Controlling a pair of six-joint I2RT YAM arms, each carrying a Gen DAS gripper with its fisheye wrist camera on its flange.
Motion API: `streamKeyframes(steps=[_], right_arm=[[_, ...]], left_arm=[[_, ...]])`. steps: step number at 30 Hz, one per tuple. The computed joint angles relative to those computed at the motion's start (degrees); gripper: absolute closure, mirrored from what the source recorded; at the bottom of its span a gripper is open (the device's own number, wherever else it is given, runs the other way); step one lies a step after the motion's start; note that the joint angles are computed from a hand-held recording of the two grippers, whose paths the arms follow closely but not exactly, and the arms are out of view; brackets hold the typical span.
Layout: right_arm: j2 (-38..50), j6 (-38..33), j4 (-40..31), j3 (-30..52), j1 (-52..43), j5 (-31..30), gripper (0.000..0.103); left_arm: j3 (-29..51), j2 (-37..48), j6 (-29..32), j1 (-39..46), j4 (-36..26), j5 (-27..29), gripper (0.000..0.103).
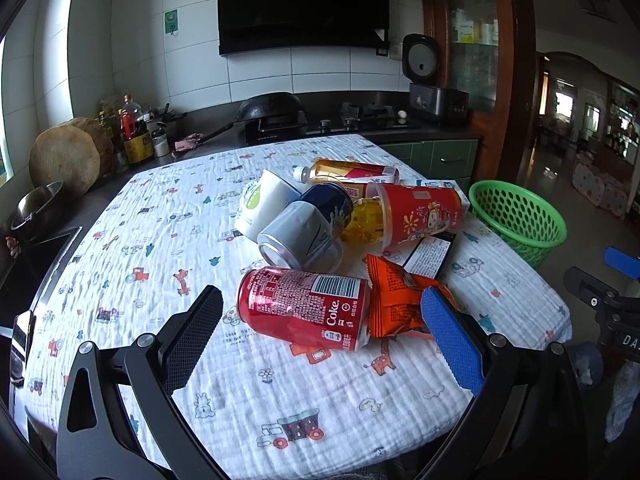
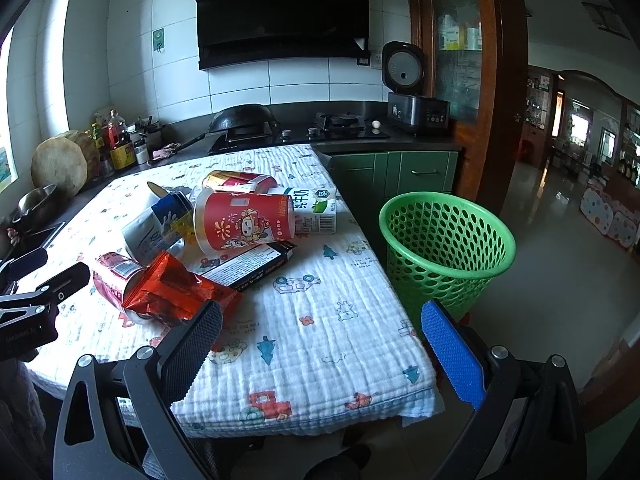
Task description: Collect trash
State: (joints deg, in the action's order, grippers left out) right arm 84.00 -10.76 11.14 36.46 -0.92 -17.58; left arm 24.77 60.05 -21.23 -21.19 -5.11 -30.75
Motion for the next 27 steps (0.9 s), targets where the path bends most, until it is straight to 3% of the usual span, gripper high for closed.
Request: streamKeyframes(steps=[27], right_arm=[[10.17,-7.22,-6.85,11.24,7.96,-2.63,0.006]], left_arm=[[2.65,5.82,5.45,14.52,2.6,9.2,0.005]])
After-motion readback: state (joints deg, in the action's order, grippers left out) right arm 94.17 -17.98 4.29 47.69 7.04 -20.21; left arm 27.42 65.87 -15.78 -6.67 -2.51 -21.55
